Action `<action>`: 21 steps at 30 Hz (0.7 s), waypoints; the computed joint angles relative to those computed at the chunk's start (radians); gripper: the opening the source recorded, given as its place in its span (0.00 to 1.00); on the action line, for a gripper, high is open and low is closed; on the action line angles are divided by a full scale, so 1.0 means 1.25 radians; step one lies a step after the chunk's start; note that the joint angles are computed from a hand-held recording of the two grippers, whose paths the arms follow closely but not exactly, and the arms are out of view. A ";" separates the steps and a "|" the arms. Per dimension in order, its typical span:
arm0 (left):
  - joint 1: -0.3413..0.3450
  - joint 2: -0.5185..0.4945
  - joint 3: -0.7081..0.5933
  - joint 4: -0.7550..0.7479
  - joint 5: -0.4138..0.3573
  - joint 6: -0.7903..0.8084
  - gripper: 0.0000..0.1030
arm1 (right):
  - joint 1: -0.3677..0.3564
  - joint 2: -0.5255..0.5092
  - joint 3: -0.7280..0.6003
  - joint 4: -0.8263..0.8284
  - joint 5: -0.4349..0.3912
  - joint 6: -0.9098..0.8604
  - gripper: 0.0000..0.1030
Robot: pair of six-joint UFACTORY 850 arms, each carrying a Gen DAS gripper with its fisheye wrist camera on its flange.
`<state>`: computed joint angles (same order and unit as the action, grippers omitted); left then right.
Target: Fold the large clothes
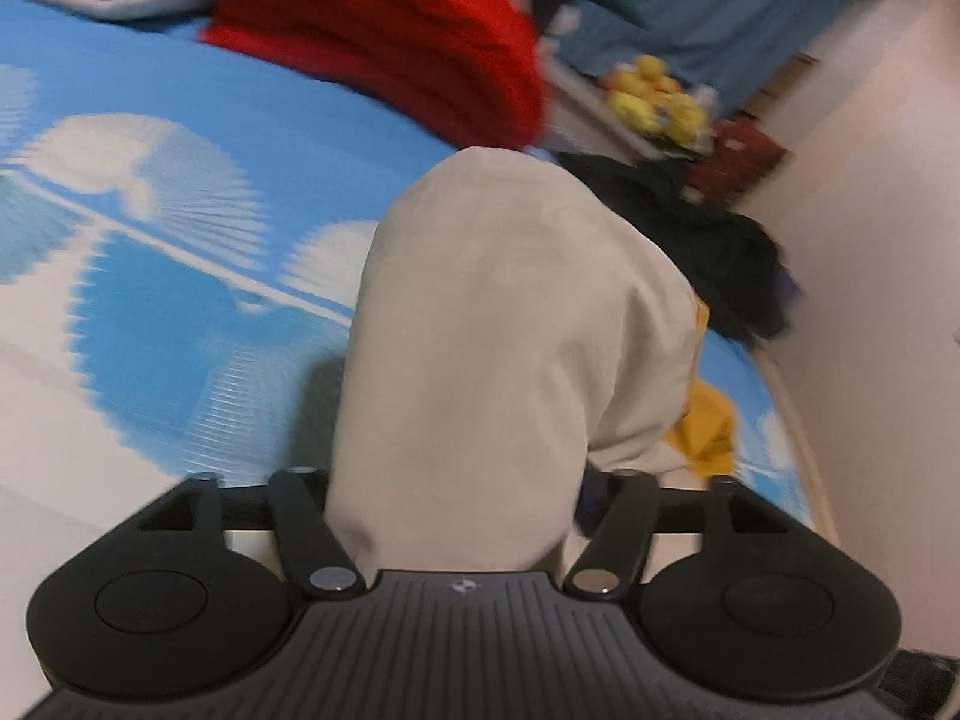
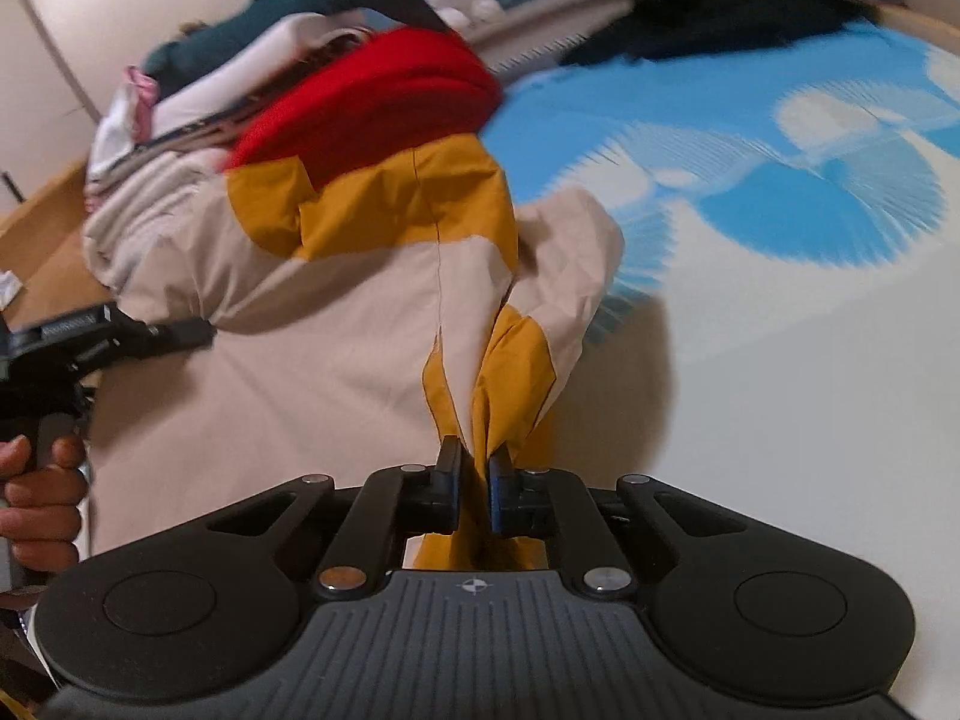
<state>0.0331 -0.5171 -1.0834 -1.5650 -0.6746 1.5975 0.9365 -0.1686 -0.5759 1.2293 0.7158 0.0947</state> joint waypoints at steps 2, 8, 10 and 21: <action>0.016 -0.019 -0.031 0.052 0.047 -0.095 0.80 | -0.006 -0.027 -0.037 0.008 0.013 -0.038 0.07; 0.069 -0.018 -0.048 0.256 0.022 -0.221 0.80 | -0.037 -0.107 -0.137 0.197 -0.065 -0.237 0.07; 0.082 -0.020 -0.039 0.352 -0.029 -0.253 0.80 | -0.040 -0.117 -0.148 0.260 -0.077 -0.291 0.07; 0.119 -0.034 0.038 0.425 -0.076 -0.204 0.80 | -0.023 -0.056 -0.089 0.228 -0.229 -0.246 0.48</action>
<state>0.1812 -0.5600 -1.0357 -1.0337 -0.7692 1.3422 0.9075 -0.2385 -0.6873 1.5139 0.4290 -0.2124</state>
